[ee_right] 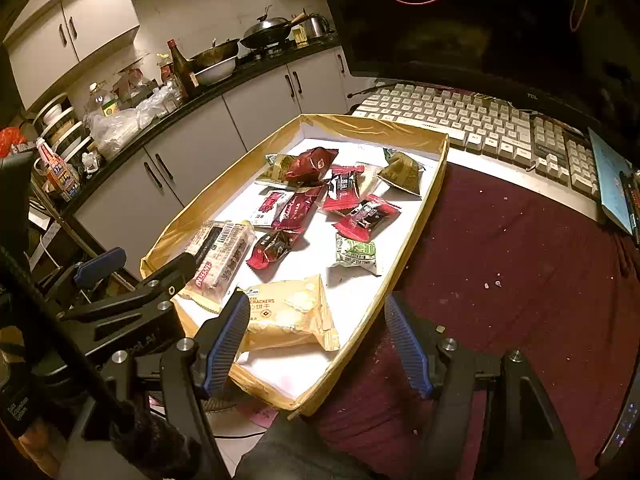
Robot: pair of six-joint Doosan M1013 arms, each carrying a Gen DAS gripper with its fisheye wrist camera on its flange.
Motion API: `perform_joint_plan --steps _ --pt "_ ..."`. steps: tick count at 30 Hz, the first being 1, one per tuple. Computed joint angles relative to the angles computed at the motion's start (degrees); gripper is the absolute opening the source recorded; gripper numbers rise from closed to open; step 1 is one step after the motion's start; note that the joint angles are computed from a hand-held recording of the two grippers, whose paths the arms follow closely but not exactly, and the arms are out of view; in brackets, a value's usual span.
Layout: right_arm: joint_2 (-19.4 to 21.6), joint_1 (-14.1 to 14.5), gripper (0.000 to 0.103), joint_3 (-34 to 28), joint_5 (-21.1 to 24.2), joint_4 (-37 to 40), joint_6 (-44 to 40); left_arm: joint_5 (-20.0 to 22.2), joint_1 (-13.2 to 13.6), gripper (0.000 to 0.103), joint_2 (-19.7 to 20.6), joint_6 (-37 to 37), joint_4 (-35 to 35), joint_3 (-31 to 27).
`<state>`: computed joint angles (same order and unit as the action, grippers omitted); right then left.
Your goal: Organize snacks
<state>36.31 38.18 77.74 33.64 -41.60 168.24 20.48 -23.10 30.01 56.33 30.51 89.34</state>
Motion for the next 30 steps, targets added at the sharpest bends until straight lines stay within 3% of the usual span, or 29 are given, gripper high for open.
perform_joint_plan --steps 30 --pt "0.37 0.39 0.07 -0.51 0.8 -0.93 0.82 -0.03 0.32 0.086 0.03 0.65 -0.08 0.11"
